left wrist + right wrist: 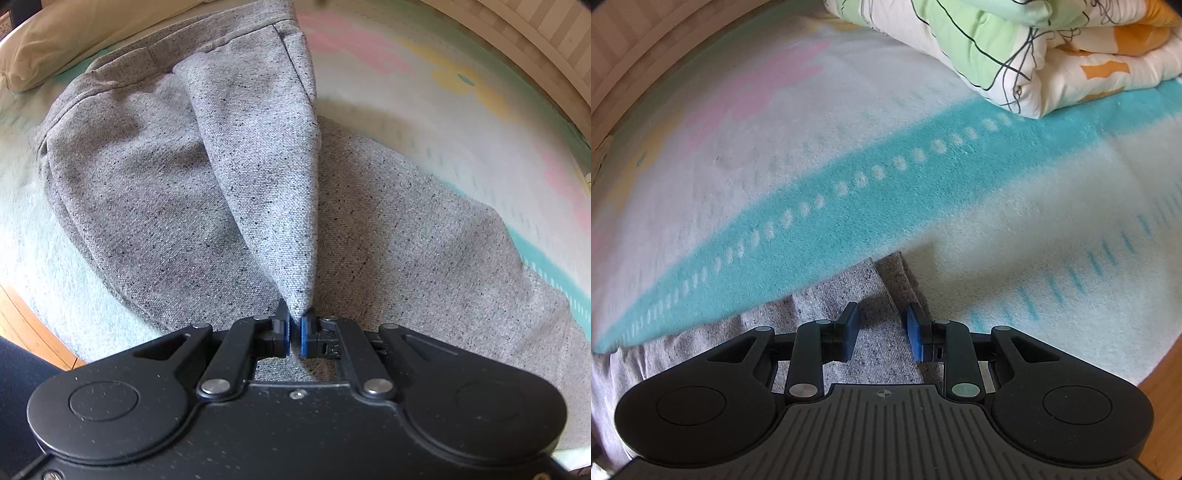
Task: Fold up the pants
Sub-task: 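Open the right gripper to release the fabric while the left gripper holds the leg tip, then open the left gripper to release the grey sweatpants leg tip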
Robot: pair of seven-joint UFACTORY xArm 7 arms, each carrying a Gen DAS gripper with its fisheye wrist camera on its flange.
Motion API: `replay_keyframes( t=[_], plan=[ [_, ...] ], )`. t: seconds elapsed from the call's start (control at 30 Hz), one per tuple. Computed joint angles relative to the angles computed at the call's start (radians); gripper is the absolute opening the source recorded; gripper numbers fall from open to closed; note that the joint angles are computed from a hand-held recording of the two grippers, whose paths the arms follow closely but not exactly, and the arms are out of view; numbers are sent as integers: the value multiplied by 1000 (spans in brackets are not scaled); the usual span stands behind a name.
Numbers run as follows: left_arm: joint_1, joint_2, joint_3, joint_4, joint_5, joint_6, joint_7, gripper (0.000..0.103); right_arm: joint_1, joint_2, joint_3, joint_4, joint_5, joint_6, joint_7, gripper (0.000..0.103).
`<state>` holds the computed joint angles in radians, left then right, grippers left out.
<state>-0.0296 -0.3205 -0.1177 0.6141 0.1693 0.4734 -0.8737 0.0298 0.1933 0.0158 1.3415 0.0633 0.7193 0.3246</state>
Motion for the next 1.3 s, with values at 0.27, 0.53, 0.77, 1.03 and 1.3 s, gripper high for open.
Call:
replay_keyframes(
  t=[0.27,0.53,0.77,1.03,1.3],
  plan=[
    [-1,-1,-1,0,8,-5,-13,8,23,-17,8,-13,-33,-17,-67,6],
    [-4,-56,-3,-45,-8,-64,11,7,53,-12,-12,4,-200,-27,60,5],
    [-44,-38,48,-45,-133,-38,82,7,118,31,-36,58,-405,47,202,9],
    [-18,-111,47,-37,-123,24,175,33,149,-6,-17,81,-575,-111,447,23],
    [81,-150,101,67,-74,118,323,44,166,157,154,276,-89,-258,90,23]
  ],
)
